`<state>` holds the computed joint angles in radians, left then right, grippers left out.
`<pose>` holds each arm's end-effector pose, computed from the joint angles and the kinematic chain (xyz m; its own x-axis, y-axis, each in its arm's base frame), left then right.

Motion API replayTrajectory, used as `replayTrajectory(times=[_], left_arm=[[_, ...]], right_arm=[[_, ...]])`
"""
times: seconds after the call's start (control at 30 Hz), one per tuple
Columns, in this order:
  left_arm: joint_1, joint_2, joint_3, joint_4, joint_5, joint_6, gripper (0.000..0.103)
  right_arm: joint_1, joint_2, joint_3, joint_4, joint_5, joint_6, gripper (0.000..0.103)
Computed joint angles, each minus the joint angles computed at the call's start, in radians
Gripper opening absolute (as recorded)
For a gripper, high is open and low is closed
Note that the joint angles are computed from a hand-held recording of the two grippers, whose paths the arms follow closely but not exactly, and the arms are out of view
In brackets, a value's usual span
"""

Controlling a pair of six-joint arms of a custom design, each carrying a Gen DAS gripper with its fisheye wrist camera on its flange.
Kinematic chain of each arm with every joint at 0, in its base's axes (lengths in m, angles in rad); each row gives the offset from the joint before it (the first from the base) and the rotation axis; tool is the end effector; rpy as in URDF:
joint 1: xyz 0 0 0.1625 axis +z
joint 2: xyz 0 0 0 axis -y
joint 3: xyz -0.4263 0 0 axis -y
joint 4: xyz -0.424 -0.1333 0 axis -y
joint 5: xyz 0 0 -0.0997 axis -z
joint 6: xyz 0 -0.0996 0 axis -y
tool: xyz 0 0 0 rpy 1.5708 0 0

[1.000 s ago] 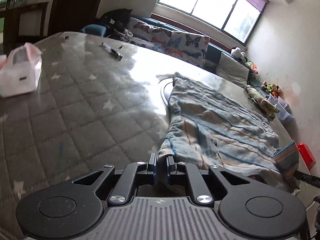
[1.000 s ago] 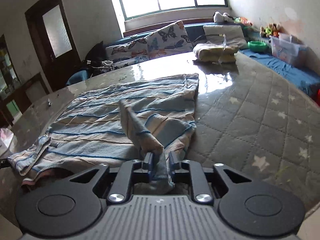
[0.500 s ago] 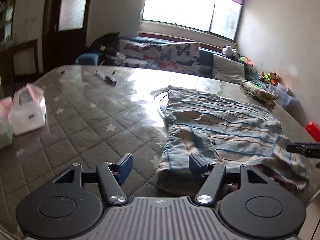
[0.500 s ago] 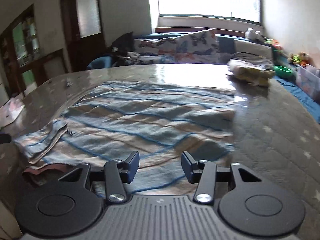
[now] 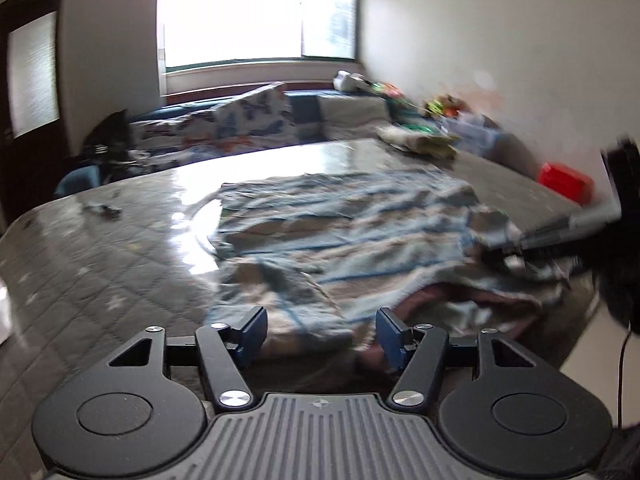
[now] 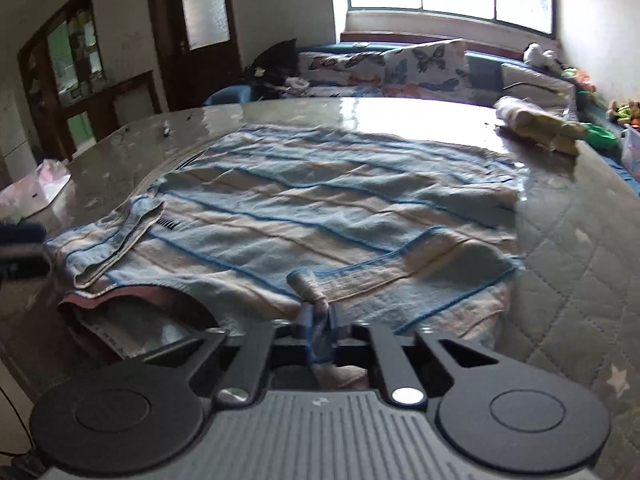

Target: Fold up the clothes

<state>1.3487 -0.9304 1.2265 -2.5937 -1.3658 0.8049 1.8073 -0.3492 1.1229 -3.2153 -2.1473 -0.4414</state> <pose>-0.0263 -0.8138 0.3740 -0.5640 0.5834 -0.5844 0.8239 0.4449 -0.3510 0.2717 -0.7903 0.0345 -0.7608 -0.0787 0.6442 -0.5264 0.6555 -0.5415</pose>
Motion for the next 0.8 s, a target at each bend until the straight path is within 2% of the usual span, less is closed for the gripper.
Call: replayTrajectory(times=[0.1,0.2,0.37,0.47,0.57,0.63,0.73,0.8], left_arm=[[0.000,0.013,-0.007,0.017,0.003,0.041,0.057],[0.002,0.030,-0.029,0.020,0.010,0.048,0.056],[0.010,0.040,-0.060,0.046,0.013,0.059,0.056],[0.013,0.045,-0.066,0.063,0.022,0.076,0.056],[0.019,0.058,-0.090,0.091,0.029,0.066,0.054],[0.023,0.064,-0.098,0.099,0.029,0.066,0.049],[0.027,0.071,-0.113,0.121,0.023,0.066,0.034],[0.027,0.074,-0.114,0.113,0.019,0.055,0.016]], right_arm=[[0.005,-0.010,0.018,-0.080,-0.019,-0.011,0.003],[0.008,-0.023,0.036,-0.163,-0.052,-0.020,0.003],[0.004,-0.055,0.075,-0.358,-0.179,-0.032,0.003],[-0.009,-0.078,0.107,-0.431,-0.273,0.013,0.003],[-0.028,-0.100,0.141,-0.429,-0.354,0.102,0.005],[-0.037,-0.116,0.171,-0.433,-0.359,0.136,0.009],[-0.038,-0.119,0.183,-0.461,-0.342,0.113,0.010],[-0.038,-0.119,0.181,-0.456,-0.322,0.100,0.011]])
